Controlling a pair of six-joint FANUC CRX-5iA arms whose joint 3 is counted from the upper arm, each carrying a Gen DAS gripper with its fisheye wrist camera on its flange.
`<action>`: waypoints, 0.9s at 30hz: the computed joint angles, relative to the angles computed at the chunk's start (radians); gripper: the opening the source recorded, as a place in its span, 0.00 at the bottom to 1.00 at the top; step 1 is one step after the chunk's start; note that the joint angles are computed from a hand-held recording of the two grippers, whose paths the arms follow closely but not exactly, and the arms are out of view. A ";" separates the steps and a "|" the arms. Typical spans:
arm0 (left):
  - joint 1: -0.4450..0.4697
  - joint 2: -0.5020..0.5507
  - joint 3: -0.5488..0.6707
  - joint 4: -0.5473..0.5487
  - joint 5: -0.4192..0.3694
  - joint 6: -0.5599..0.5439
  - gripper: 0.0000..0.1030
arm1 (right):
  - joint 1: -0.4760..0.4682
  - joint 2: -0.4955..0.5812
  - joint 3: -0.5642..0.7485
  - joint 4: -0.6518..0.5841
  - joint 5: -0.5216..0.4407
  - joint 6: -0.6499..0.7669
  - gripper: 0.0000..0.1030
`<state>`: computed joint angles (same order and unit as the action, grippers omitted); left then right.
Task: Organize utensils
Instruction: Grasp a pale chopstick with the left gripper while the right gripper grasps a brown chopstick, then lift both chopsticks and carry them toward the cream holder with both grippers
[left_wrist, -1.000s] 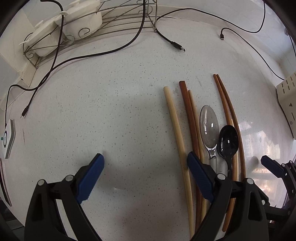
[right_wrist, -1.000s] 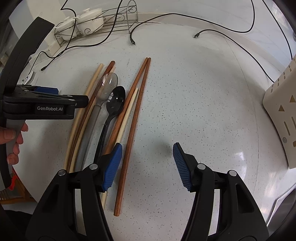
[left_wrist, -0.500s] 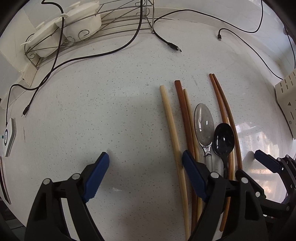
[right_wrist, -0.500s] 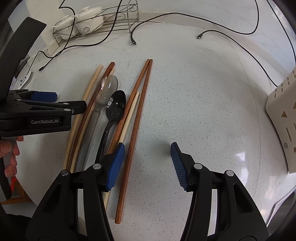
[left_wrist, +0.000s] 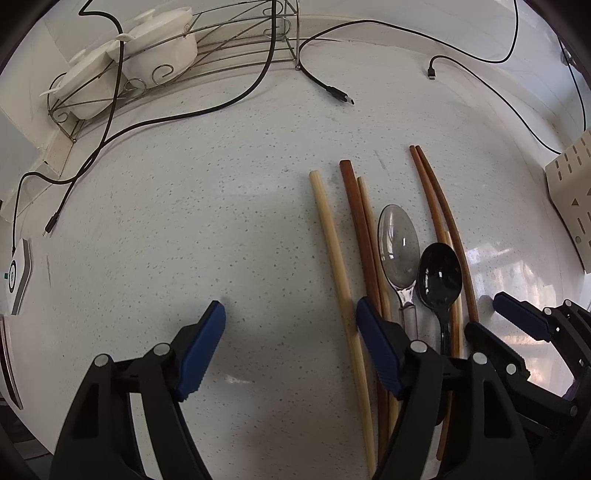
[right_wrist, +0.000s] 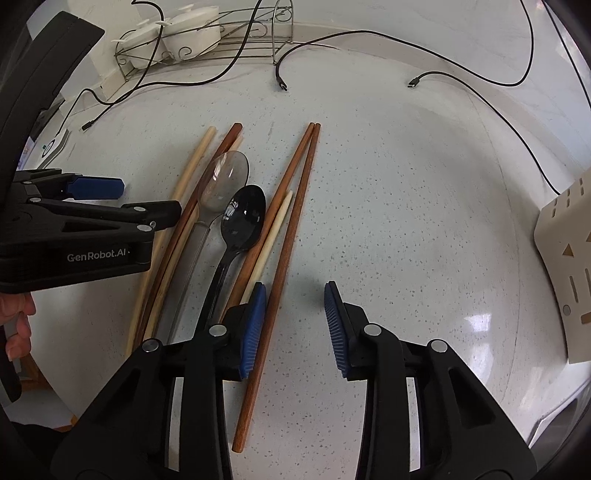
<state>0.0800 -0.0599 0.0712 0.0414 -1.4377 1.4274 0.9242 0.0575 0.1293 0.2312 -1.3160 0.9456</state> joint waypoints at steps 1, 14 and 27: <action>0.000 0.001 0.002 0.000 0.000 -0.001 0.70 | 0.001 0.003 0.001 0.004 0.000 0.001 0.31; -0.039 0.016 0.038 -0.003 -0.020 -0.041 0.29 | 0.002 0.008 0.008 -0.001 -0.007 0.004 0.06; -0.030 0.016 0.031 0.026 -0.031 -0.044 0.06 | -0.029 0.001 0.021 -0.057 -0.001 -0.026 0.05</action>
<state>0.0504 -0.0441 0.1020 0.0672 -1.4685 1.3839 0.8956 0.0584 0.1500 0.1739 -1.3169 0.9198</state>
